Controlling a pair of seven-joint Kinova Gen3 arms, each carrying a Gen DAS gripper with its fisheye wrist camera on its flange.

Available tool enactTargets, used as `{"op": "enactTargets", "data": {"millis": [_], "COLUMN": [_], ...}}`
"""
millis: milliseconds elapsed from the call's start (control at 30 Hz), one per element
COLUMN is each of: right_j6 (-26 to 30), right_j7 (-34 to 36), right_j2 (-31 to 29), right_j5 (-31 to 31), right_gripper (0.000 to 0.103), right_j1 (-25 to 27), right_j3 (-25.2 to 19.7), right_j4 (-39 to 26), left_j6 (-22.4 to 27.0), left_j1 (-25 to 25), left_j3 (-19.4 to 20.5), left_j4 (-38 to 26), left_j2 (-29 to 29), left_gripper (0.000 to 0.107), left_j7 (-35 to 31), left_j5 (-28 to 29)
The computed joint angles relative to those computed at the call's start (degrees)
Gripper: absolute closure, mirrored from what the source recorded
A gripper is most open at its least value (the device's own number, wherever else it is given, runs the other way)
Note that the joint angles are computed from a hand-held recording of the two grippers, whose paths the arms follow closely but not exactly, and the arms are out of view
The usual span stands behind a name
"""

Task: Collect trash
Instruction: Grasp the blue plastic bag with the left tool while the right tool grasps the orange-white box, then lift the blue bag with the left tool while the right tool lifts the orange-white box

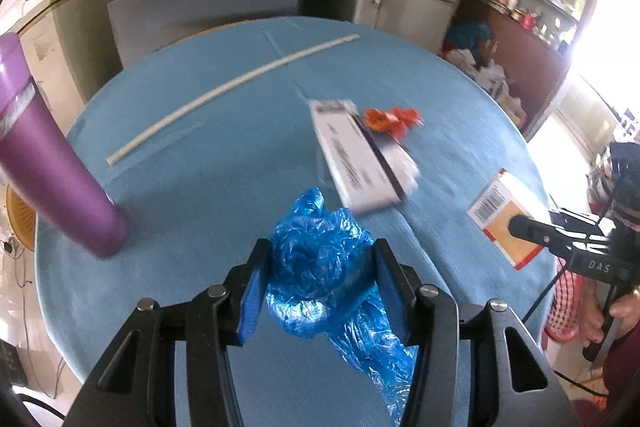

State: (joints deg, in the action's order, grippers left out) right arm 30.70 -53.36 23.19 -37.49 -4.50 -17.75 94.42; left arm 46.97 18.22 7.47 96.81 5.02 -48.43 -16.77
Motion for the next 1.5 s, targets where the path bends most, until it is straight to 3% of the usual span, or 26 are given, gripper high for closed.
{"op": "enactTargets", "data": {"millis": [267,433,533,667,800,1033,1133,1233,1500], "right_j6": [-1.7,0.7,1.5,0.8,0.2,-2.3,-3.7,-4.6,-6.1], "right_j7": [-2.7,-9.1,-9.8,-9.6,-9.7,-6.7,-5.1,-3.9,2.1], "right_j2": [-2.8,-2.2,-1.6,-1.5,-2.0,-1.6,-1.3,-1.5,-3.2], "right_j5": [1.7,6.6,6.6,5.5,5.2,2.2,1.6,0.8,-5.2], "right_gripper": [0.051,0.044,0.041,0.039,0.039,0.039,0.05,0.051,0.051], "right_j1": [-2.6,-5.8,-5.0,-3.9,-3.5,-1.6,-1.2,-0.6,3.3], "right_j3": [1.8,4.2,3.3,2.4,2.3,0.1,-0.7,-1.6,-4.3], "right_j4": [6.5,5.3,4.8,5.2,5.6,7.1,7.9,8.6,10.8], "left_j6": [-1.1,-2.3,-3.2,-3.7,-4.5,0.4,1.5,1.9,7.1], "left_j1": [1.0,-1.1,-1.6,-0.8,-1.0,2.3,3.8,4.5,9.8], "left_j3": [1.3,0.7,0.7,1.5,1.9,2.9,2.4,2.3,1.5], "left_j4": [3.2,5.0,6.2,7.4,8.0,3.2,1.9,0.7,-3.8], "left_j2": [-0.5,-1.0,-2.1,-3.8,-4.4,-0.3,1.1,2.5,4.8], "left_gripper": [0.052,0.046,0.043,0.038,0.036,0.036,0.036,0.049,0.051], "left_j7": [-2.7,-6.6,-7.8,-5.3,-4.8,1.5,3.3,3.5,6.5], "left_j5": [3.6,10.6,12.4,9.8,11.0,2.8,0.7,-0.3,-7.1]}}
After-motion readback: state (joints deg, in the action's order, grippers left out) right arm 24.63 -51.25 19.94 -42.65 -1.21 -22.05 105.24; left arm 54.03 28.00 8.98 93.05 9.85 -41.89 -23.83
